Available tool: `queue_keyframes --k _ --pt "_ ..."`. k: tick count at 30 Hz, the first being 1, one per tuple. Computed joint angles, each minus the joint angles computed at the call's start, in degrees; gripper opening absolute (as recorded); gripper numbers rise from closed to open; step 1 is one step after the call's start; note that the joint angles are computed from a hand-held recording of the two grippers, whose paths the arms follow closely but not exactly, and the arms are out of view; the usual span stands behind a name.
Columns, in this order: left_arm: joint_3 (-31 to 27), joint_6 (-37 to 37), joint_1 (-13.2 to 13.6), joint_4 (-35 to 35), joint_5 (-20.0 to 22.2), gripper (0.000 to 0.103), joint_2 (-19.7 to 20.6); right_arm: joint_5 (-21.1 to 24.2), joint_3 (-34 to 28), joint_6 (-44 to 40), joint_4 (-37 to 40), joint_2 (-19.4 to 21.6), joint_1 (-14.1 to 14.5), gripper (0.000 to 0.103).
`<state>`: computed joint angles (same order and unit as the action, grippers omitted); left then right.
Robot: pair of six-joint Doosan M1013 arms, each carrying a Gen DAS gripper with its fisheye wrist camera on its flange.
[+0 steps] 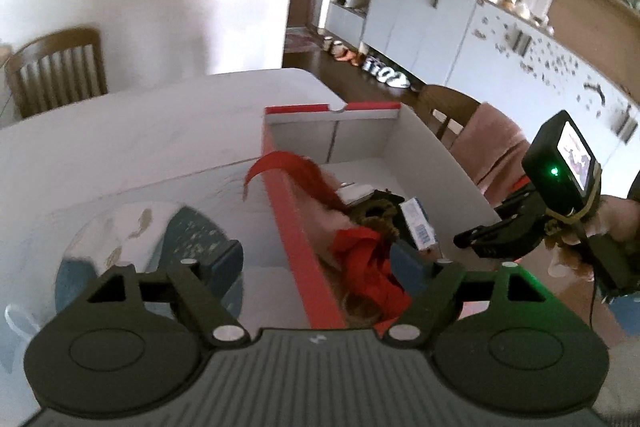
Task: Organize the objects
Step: 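Return the left tool to the table above the black USB cable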
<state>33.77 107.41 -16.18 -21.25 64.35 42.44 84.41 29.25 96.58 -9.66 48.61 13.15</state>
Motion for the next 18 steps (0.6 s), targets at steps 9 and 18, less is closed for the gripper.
queue_keyframes --k 9,18 --pt "11.23 -13.68 3.1 13.01 -8.78 0.084 -6.14 0.79 -0.8 -0.57 -0.2 0.45 0.07 0.009" --pt "14.04 -23.35 5.84 24.86 -6.89 0.084 -6.1 1.95 -2.04 -1.02 -0.8 1.06 0.29 0.01"
